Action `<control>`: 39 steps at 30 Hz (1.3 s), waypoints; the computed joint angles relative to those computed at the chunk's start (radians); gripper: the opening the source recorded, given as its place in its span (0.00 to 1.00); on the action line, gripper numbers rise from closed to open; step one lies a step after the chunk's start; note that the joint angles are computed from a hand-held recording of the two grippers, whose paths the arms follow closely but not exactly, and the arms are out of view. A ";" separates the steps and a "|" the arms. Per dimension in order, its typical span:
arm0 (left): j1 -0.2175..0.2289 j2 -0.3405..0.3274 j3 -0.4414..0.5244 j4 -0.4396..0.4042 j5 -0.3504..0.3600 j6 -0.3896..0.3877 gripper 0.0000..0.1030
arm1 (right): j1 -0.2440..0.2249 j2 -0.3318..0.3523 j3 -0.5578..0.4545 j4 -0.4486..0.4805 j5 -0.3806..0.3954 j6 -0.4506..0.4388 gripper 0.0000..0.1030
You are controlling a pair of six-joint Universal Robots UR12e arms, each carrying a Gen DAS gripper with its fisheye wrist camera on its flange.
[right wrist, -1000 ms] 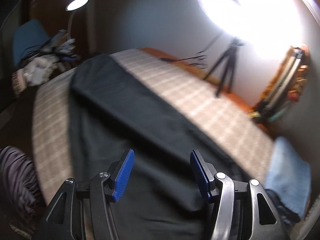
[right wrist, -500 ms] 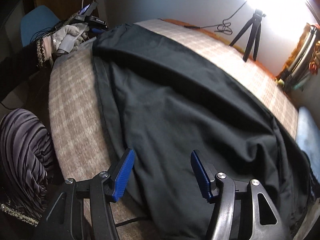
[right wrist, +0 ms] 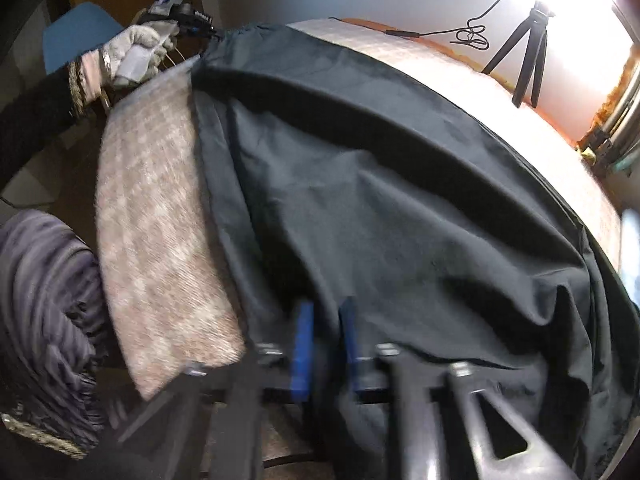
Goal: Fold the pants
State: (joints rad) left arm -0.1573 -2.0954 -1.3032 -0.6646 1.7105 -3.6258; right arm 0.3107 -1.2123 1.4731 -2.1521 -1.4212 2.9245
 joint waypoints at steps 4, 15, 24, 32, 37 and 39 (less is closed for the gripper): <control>0.003 0.009 -0.004 0.008 0.009 0.016 0.07 | -0.003 -0.013 -0.005 -0.023 0.006 -0.001 0.00; 0.016 0.007 -0.021 -0.060 0.036 0.012 0.12 | -0.006 -0.034 0.011 0.026 0.057 -0.021 0.00; -0.004 0.042 -0.034 -0.027 0.095 0.033 0.21 | -0.019 -0.073 0.087 -0.077 0.093 0.048 0.43; -0.090 0.054 -0.008 0.029 -0.051 0.232 0.22 | -0.062 -0.183 0.222 -0.288 0.002 0.245 0.45; -0.152 0.027 0.048 -0.020 -0.216 0.332 0.22 | -0.084 -0.256 0.295 -0.305 -0.123 0.314 0.48; -0.174 0.014 0.071 -0.039 -0.261 0.366 0.22 | -0.096 -0.288 0.327 -0.303 -0.165 0.341 0.50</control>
